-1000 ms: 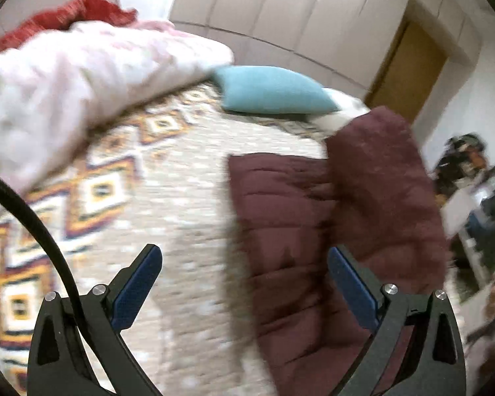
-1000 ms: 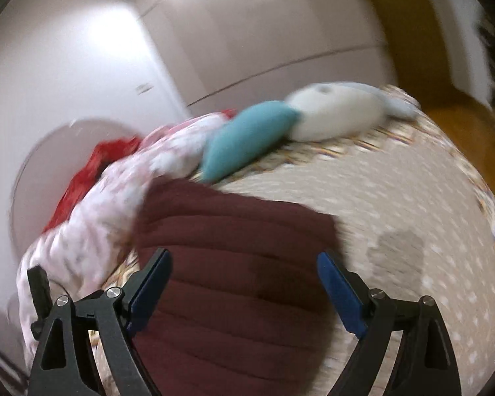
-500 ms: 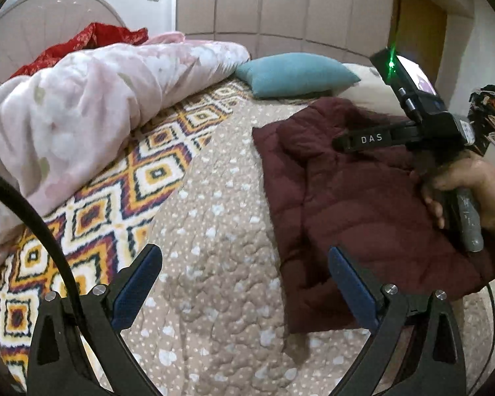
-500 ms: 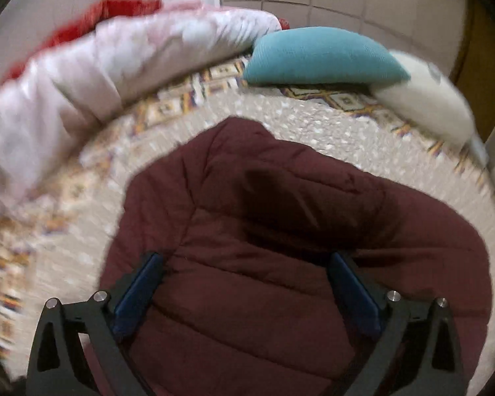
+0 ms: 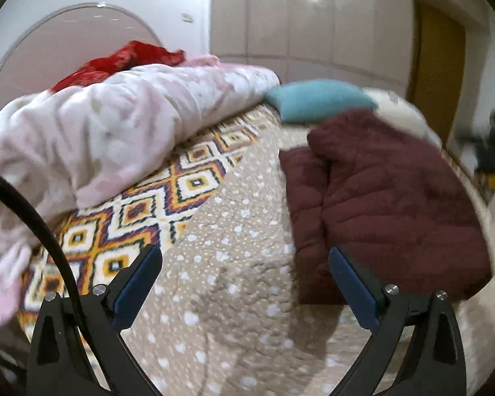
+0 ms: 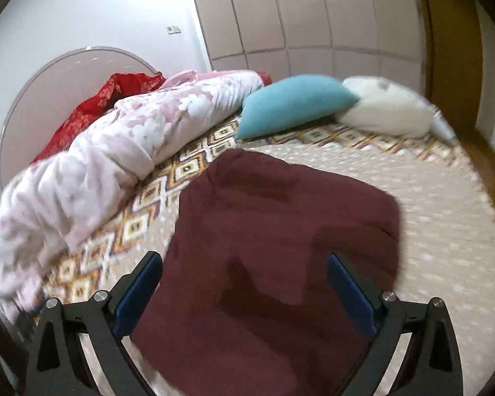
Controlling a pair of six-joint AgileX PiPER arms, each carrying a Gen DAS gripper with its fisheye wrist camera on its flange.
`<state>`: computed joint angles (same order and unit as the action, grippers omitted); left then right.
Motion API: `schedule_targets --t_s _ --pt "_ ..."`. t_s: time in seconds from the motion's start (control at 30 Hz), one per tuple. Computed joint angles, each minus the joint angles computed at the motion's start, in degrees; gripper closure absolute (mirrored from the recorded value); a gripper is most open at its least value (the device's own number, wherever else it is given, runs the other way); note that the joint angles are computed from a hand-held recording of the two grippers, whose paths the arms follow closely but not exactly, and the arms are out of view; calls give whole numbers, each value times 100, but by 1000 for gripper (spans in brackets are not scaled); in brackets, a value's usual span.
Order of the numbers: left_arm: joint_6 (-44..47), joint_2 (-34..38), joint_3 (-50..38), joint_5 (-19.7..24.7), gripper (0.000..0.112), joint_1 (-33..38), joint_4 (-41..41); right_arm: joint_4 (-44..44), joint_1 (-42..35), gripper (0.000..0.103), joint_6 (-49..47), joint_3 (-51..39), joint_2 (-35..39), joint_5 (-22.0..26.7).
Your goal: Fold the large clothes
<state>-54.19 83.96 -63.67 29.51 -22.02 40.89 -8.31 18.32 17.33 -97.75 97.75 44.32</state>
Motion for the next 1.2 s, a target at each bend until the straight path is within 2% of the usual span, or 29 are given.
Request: schedule_targets --t_s 0.1,0.17,0.23,0.3,0.37,0.47,0.57,0.8,0.93,1.0,1.1,1.2 --pt "-1050 -511 362 377 11 -450 542 -1349 459 2 1548 1707 -1196 -292" --pt "-1302 -703 453 706 11 -768 679 -2160 745 2 2507 2513 -1687 -410" --pt "-1687 -856 523 1165 11 -1218 1019 -2904 1172 2 3562 3176 -2064 -145" --pt "-2153 -933 569 1799 11 -1846 1534 -3264 1494 2 4156 3554 -2262 129" --pt "-2182 -924 518 2362 11 -2446 1738 -3471 1782 2 4515 3810 -2380 343" --pt "-1971 -872 412 2795 11 -3009 1628 -3666 2163 2 4913 4077 -2516 633" --pt "-1854 -881 383 2989 11 -3348 1506 -3629 2275 2 4867 4045 -2556 843" --pt "-1416 -1008 461 2672 11 -3169 932 -3882 2393 2 4803 3725 -2394 1077" --pt "-816 -865 419 2100 11 -2409 453 -4067 2152 2 4235 3327 -1825 1065" --pt "-266 -605 113 1820 11 -1855 82 -4293 2023 2 4261 3355 -1521 941" --pt "380 -27 -518 1536 11 -1142 -302 -5060 1979 2 5052 3748 -1140 895" --pt "976 792 -1340 1356 11 -723 -508 -5284 1689 2 5671 4137 -1028 387"
